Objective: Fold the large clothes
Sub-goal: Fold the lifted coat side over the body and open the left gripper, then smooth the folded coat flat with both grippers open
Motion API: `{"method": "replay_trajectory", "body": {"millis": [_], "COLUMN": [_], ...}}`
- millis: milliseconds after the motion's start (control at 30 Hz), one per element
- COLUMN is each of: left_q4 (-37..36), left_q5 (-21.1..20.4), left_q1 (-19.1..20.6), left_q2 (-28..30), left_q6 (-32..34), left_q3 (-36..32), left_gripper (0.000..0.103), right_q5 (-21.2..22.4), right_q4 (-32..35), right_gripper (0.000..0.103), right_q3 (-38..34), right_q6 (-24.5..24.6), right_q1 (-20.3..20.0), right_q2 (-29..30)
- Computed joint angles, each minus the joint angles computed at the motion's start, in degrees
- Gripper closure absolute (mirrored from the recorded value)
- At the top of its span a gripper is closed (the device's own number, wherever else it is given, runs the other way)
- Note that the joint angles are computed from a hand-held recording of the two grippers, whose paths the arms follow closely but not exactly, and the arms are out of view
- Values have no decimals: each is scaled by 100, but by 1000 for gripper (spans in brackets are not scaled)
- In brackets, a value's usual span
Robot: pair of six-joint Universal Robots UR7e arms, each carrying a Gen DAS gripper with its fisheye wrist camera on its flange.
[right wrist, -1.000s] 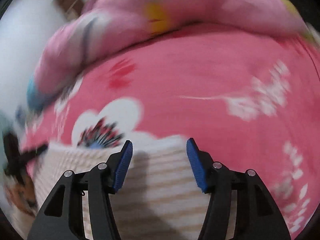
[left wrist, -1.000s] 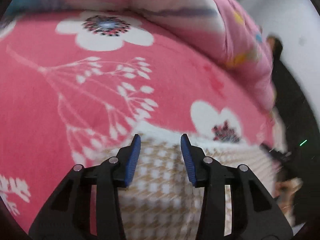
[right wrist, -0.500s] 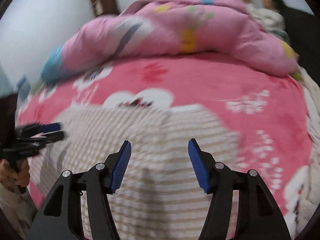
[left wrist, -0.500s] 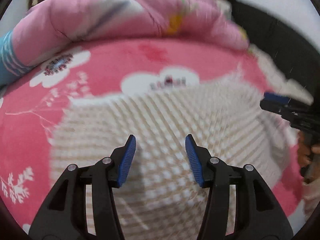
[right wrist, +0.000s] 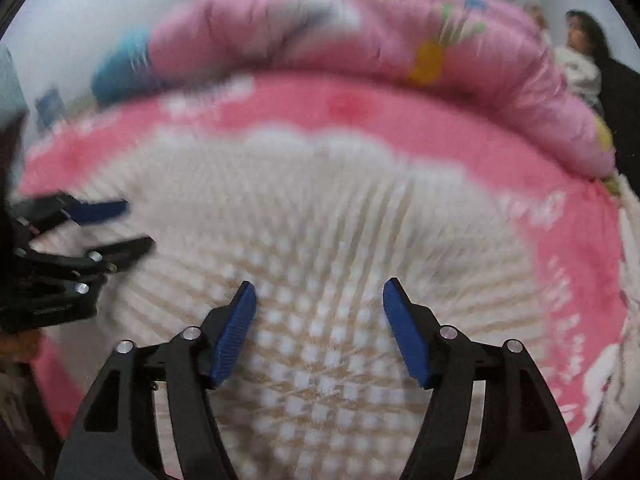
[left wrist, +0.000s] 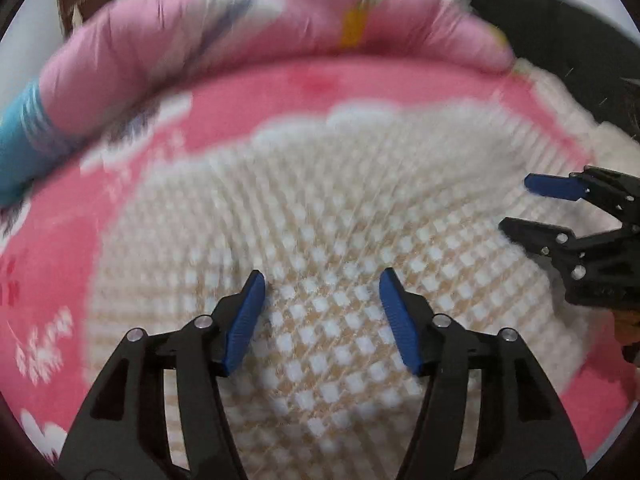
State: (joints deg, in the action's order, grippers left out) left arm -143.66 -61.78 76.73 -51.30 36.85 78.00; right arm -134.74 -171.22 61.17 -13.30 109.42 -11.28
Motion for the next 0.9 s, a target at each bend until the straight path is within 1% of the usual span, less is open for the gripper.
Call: {"method": "replay_trajectory", "body": {"millis": [33,67,100,133,167,200,233,267,300,333,400,433,467,500,567,600,633,733,767,800,833,867,900], "left_q4": [-259,-351,-426,-431,-409,-392,-431,-525,-488,-576,-617,-657,-795,-913,-955,-888,-887,-1075,-1121,-1138,-1182,-1201,-1188], "left_q5": [-126,-182,-211,-199,-194,-206,-215,-193,-207,-188,-211,-173,-137,-112,-91,-125,-146,-186,-184,-194,-191,-196,-200], "left_q1": [50,55,42,32,28,30,28,18,46,48,97,86,62,49,48,62,68,83,77,83,76,77,80], "left_q2": [-22,-71,-130,-180,-230,-257,-285,-303,-261,-256,-178,-198,-246,-260,-237,-240,-232,-237,-237,-235,-246,-252,-254], "left_q6": [83,121,121,107,86,68,66,91,135,175,226,225,264,331,355,309,295,427,442,452,441,445,458], "left_q3": [124,190,259,313,356,378,426,489,404,425,318,395,536,592,557,520,510,575,601,595,642,659,656], "left_gripper": [43,43,43,43,43,43,43,43,42,42,42,42,42,42,42,42,42,41,41,41,41,41,41], "right_q5": [-22,-57,-183,-232,-120,99,192,118,28,-114,-451,-354,-313,-356,-422,-383,-342,-472,-492,-569,-618,-646,-469], "right_q4": [-116,-290,-224,-25,-38,-239,-557,-761,-859,-834,-349,-357,-604,-611,-278,-312,-456,-1005,-1189,-1312,-1226,-911,-629], "right_gripper": [35,35,35,35,35,35,35,35,35,35,31,27,27,27,27,27,27,27,27,27,27,27,27], "right_q3": [-45,-21,12,89,237,504,714,759,774,775,632,663,720,725,746,875,1003,1327,1490,1641,1643,1729,1837], "right_q6": [-184,-305,-186,83,233,249,106,-50,-176,-259,28,156,58,73,481,535,515,352,396,506,640,1014,1385], "right_q1": [-47,-34,41,114,174,237,314,376,407,401,250,166,138,174,273,292,351,509,520,494,458,328,157], "right_q2": [101,128,69,-45,-140,-310,-414,-393,-364,-311,-93,-73,-36,-58,-188,-278,-370,-527,-599,-652,-663,-709,-775]}}
